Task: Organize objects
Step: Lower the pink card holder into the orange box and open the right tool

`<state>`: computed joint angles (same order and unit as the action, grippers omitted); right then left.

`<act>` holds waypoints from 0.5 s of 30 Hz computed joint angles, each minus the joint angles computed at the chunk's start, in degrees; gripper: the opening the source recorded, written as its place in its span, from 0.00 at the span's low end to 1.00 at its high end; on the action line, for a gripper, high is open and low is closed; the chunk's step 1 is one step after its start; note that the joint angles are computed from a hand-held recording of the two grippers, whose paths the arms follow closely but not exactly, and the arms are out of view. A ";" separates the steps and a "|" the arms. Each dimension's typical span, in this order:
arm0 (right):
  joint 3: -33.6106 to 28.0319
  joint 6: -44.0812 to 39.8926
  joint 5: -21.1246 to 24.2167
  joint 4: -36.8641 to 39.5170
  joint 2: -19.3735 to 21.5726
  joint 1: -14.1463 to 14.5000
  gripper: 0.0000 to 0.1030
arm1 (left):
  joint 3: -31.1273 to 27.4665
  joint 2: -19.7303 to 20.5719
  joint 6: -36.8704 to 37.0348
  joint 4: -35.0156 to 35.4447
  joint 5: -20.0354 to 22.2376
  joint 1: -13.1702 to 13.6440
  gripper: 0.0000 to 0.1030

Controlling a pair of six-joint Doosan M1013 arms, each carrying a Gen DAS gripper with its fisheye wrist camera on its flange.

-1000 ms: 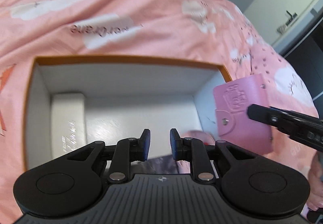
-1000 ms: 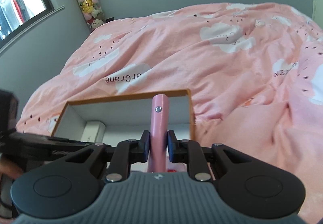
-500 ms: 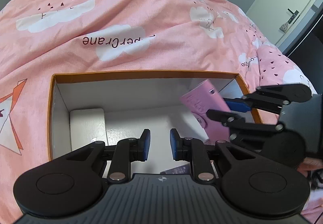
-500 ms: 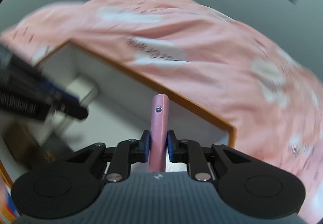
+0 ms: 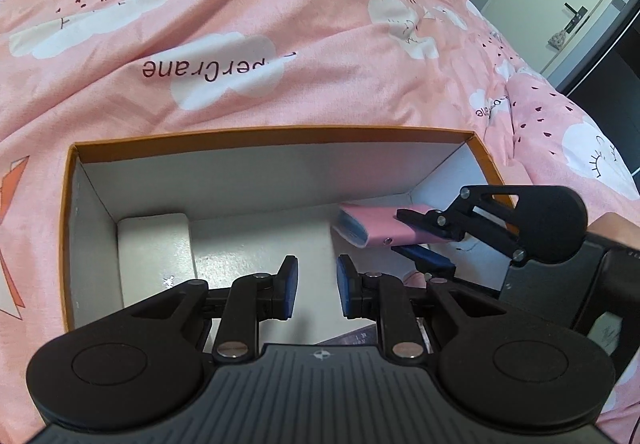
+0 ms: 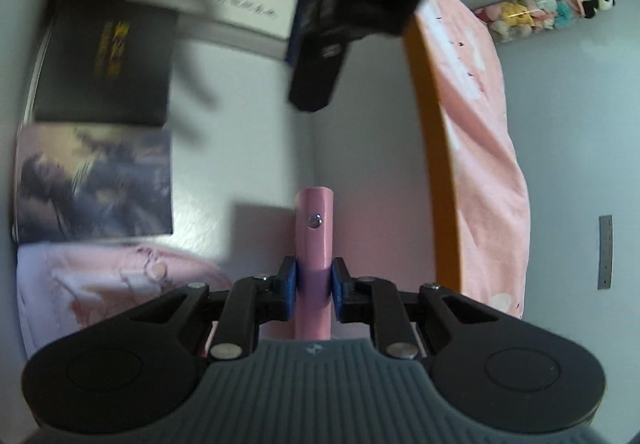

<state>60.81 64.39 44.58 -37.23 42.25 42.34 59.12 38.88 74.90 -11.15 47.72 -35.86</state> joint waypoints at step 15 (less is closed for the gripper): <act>-8.38 8.51 11.81 8.14 3.04 -1.72 0.51 | -1.70 1.41 1.48 -2.25 2.46 -0.31 0.22</act>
